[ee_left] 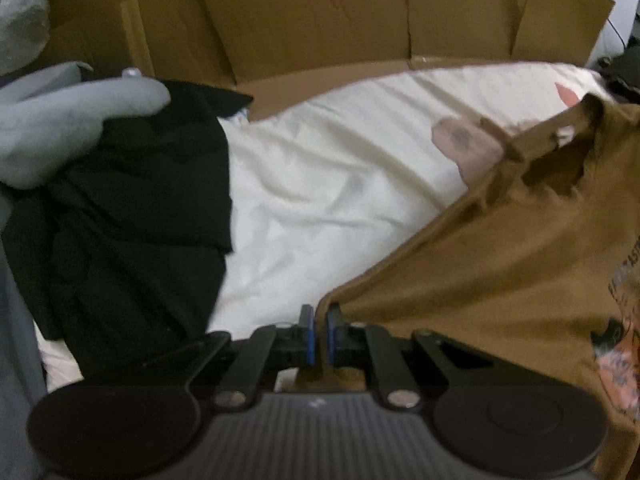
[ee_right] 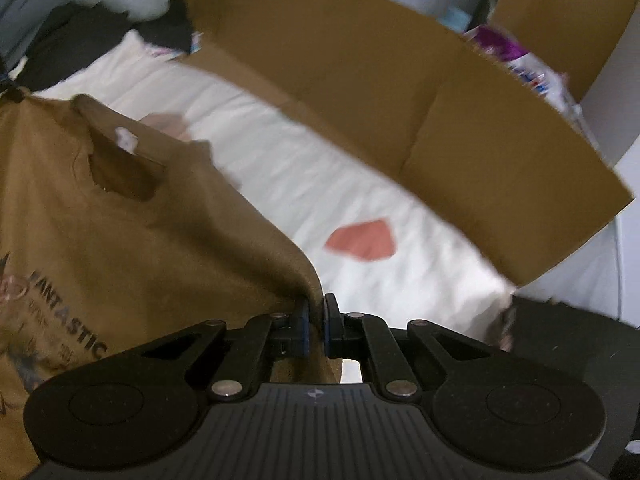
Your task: Fold clothes
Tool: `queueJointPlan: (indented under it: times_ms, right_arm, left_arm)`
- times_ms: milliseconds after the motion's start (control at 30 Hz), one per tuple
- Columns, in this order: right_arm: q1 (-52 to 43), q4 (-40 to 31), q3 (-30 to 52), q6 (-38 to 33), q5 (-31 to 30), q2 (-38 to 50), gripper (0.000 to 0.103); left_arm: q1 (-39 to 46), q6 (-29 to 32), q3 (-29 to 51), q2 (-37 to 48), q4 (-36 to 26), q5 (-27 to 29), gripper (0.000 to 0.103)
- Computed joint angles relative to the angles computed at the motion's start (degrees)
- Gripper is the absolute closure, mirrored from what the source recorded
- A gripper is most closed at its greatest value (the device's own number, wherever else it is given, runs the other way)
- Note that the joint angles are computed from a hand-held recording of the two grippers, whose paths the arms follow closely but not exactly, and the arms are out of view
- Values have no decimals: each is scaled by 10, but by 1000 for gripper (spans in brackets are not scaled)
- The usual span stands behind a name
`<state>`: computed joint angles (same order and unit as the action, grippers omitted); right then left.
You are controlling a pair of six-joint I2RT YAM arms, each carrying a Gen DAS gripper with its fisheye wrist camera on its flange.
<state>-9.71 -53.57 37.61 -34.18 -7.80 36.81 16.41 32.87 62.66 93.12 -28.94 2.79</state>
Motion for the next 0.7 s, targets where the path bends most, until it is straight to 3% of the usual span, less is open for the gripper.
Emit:
queueJointPlan:
  times_ms: [267,400,467,500,600,700]
  right_arm:
    - [95,108,-52,97,77,24,99]
    - [133,144,-106,139,100,42,97]
    - [143,146,-121,151,110,51,94]
    - [138,140,-123,152,103,42,93]
    - [106,113,-119,140,72,12,75]
    - [60,86,-104,126,32,-7,70]
  left_arm:
    - [5,-13,-1,41,40,-34,96]
    - [3,-27,0,83,51,-57,86]
    - [0,-37,-5,90,56,-64,85]
    - [-2,-41,-7,87,57,-66,78]
    - [-8,-52,-8,79,51,-70,65]
    - [-18,-60,6,71,27,-74,65]
